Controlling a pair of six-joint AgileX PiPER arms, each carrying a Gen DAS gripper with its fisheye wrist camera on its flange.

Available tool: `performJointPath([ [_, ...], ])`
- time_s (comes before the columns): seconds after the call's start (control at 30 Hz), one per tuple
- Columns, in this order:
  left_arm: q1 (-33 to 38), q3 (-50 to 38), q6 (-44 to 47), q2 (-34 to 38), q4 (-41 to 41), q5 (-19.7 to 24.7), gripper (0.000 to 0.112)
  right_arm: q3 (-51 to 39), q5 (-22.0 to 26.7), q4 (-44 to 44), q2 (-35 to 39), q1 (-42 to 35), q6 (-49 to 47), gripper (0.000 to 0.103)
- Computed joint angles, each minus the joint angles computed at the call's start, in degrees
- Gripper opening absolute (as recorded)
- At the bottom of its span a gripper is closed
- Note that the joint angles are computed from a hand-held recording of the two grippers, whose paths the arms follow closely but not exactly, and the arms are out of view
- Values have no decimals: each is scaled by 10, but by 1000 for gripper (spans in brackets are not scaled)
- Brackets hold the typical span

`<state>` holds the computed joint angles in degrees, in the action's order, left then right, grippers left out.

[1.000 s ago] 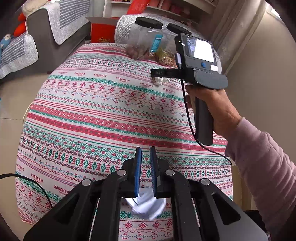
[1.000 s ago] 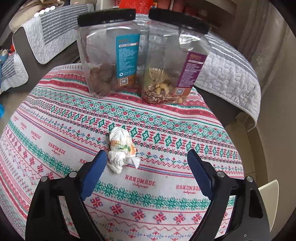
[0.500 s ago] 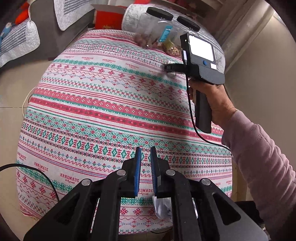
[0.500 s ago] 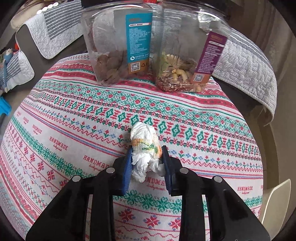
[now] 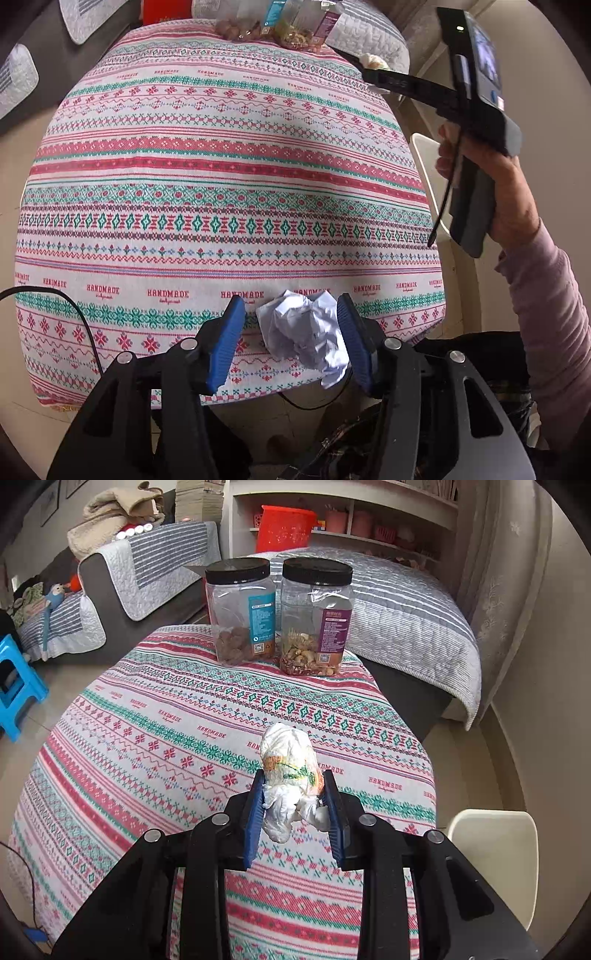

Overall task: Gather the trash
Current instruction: 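Grasp the white tissue-wrapped bundle with the right tool while the left tool holds the paper, then carry the tissue bundle to the bin with the right tool while the left tool carries the paper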

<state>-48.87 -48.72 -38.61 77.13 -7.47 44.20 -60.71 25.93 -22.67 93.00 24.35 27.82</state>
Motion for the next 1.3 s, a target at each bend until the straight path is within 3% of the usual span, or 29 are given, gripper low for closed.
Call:
performJointPath([
  [0.17, -18, 34, -20, 11, -54, -30, 60, 78, 8, 48, -97, -8, -47, 29],
  [0.37, -110, 21, -166, 73, 44, -48, 59, 154, 16, 42, -184, -5, -46, 29],
  [0.4, -111, 20, -167, 85, 48, -54, 57, 162, 17, 44, -194, -4, -47, 29],
  [0.47, -116, 13, -174, 100, 62, -57, 37, 176, 23, 47, -220, -3, -51, 29],
  [0.5, -121, 9, -189, 103, 80, -54, 27, 181, 27, 42, -230, -1, -48, 29],
  [0.57, -134, -6, -224, 106, 126, -46, 22, 191, 31, 39, -253, -2, -50, 29],
  [0.77, -134, -69, -276, 134, 232, -27, 21, 205, 38, 113, -301, -49, -128, 29],
  [1.0, -149, -170, -328, 184, 357, 17, 21, 218, 36, 116, -334, -80, -146, 29],
  [1.3, -199, -273, -404, 241, 528, 75, 21, 228, 22, 196, -350, -182, -261, 29],
])
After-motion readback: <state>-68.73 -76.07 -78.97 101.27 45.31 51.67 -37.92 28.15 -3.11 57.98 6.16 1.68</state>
